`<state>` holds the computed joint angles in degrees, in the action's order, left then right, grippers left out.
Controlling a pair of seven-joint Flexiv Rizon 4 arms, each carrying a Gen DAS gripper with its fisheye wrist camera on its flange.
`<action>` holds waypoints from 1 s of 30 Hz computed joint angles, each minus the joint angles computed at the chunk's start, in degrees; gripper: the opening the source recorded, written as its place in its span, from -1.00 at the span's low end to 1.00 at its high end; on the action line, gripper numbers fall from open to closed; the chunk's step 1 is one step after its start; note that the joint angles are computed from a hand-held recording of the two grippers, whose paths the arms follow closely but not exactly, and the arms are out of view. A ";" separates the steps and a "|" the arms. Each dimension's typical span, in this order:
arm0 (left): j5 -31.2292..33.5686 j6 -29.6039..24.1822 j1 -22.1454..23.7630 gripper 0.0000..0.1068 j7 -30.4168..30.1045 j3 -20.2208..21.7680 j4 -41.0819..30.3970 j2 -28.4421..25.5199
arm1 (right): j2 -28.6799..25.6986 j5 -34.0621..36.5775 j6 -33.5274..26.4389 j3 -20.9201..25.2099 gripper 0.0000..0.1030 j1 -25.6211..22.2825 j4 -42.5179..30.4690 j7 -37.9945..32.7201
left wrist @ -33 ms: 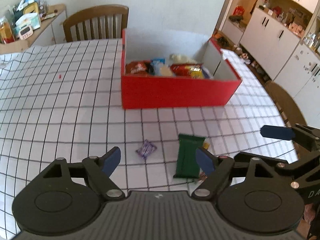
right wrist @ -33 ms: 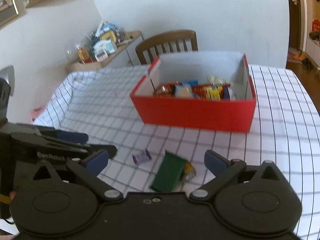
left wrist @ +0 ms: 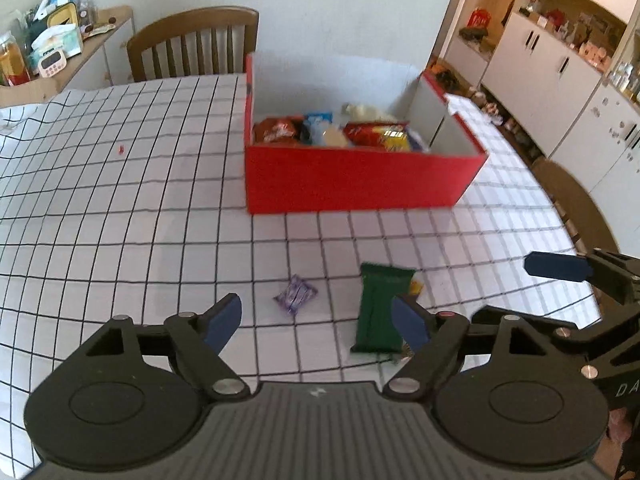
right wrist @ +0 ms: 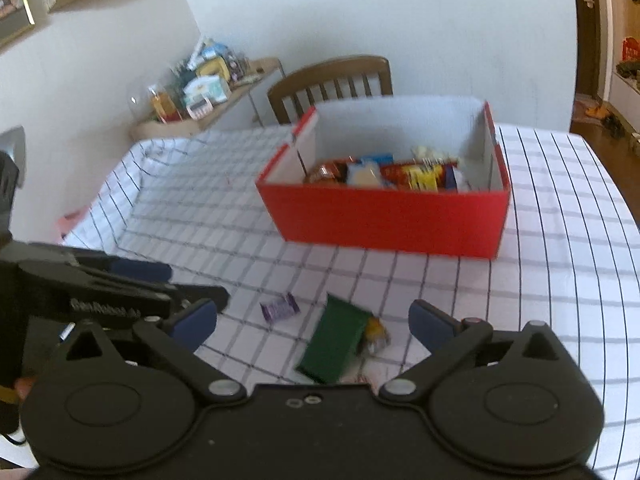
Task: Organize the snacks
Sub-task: 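Withdraw both tools from the box toward the green bar and purple candy, then grasp the purple candy with the left gripper while the right grasps a small wrapped treat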
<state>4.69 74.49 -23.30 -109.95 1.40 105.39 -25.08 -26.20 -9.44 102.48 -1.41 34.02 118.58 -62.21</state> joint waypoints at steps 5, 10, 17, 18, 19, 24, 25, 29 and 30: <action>0.58 -2.76 0.25 0.54 0.36 0.38 -1.03 -1.78 | -1.42 0.08 -1.80 1.48 0.98 -1.57 0.69 1.05; 0.37 -4.60 0.49 0.54 0.50 0.56 -3.02 -4.62 | -3.29 -0.59 -3.77 1.78 0.89 -2.44 0.64 2.60; 1.17 -6.37 -0.11 0.54 0.45 1.62 -6.66 -8.38 | -6.15 -3.26 -6.95 2.62 0.61 -3.63 -1.33 3.26; 1.23 -6.67 -0.10 0.54 0.63 1.59 -7.28 -8.97 | -6.56 -3.64 -7.48 3.06 0.59 -4.07 -1.77 3.23; 1.65 -7.31 -0.47 0.54 0.52 2.04 -8.22 -9.66 | -6.99 -4.01 -8.10 3.73 0.53 -4.73 -2.31 3.12; 3.44 -9.30 -1.52 0.54 0.50 3.23 -12.03 -12.58 | -8.19 -6.21 -10.09 4.08 0.34 -5.08 -3.78 2.30; 3.39 -9.48 -1.32 0.54 0.67 3.06 -12.50 -13.08 | -8.28 -6.62 -10.19 3.64 0.30 -4.71 -3.80 2.20; 2.74 -9.80 -0.50 0.52 1.18 2.52 -13.62 -14.56 | -8.79 -7.66 -10.54 3.32 0.20 -4.55 -4.22 1.65; 2.77 -9.84 -0.50 0.44 1.36 2.59 -13.90 -14.92 | -8.84 -7.95 -10.78 3.57 0.17 -4.76 -4.35 1.29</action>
<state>7.47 64.65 -23.80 -108.58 3.99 91.49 -40.00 -35.04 -17.39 91.70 2.15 29.26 114.23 -60.92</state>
